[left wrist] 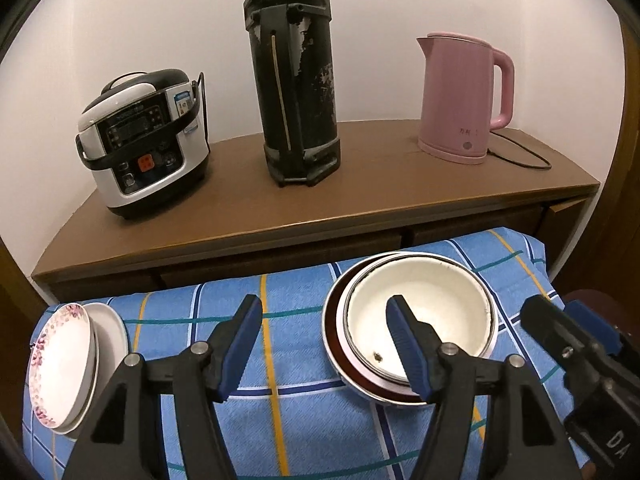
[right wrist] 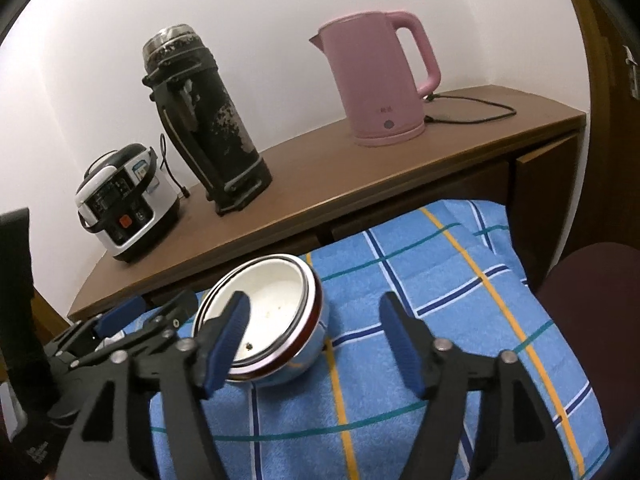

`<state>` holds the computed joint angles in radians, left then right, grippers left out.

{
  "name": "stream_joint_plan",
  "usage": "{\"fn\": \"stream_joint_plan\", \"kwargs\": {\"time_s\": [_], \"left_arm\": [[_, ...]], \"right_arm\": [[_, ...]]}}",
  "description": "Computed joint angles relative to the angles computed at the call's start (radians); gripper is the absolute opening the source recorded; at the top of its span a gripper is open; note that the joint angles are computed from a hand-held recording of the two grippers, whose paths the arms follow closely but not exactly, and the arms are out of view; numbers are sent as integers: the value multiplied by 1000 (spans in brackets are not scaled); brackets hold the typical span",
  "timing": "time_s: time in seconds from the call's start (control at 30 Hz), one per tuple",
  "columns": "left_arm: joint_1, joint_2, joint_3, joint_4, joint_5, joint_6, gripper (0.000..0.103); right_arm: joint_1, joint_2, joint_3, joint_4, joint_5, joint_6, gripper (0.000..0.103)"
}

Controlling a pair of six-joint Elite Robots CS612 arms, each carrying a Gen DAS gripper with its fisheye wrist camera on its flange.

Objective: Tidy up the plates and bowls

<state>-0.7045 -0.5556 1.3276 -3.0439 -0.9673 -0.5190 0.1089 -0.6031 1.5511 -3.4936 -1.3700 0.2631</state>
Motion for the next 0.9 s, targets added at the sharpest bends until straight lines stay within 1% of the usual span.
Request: {"fn": "stream_joint_plan", "kwargs": {"time_s": [0.07,0.13,0.23,0.37,0.47,0.63,0.73,0.9], "left_arm": [[-1,-1,4,-5,2,-4,67],[-2,-2,9,-13,1,-4,67],[-3,-3,18,-31,2,1,67],[-8,-3,27,-48,15,9,67],[-10,-4,33,-50,19,7,67],[-14,-8,45,-62,25,6,67],[-16,-9,53,-80,32,11,68],[-16,-11,67,-107,24,5,68]], "right_arm": [[-2,-2,6,-12,2,3,71],[-3,-4,11,-23,3,9,76],[-4,-4,20,-50,-7,14,76],[-8,-7,30,-57,5,20,76],[-5,-7,38,-78,-9,10,78],[-1,-7,51,-118,-25,4,85],[0,-7,57,-142,-31,5,86],[0,-12,70,-155,-38,-4,86]]}}
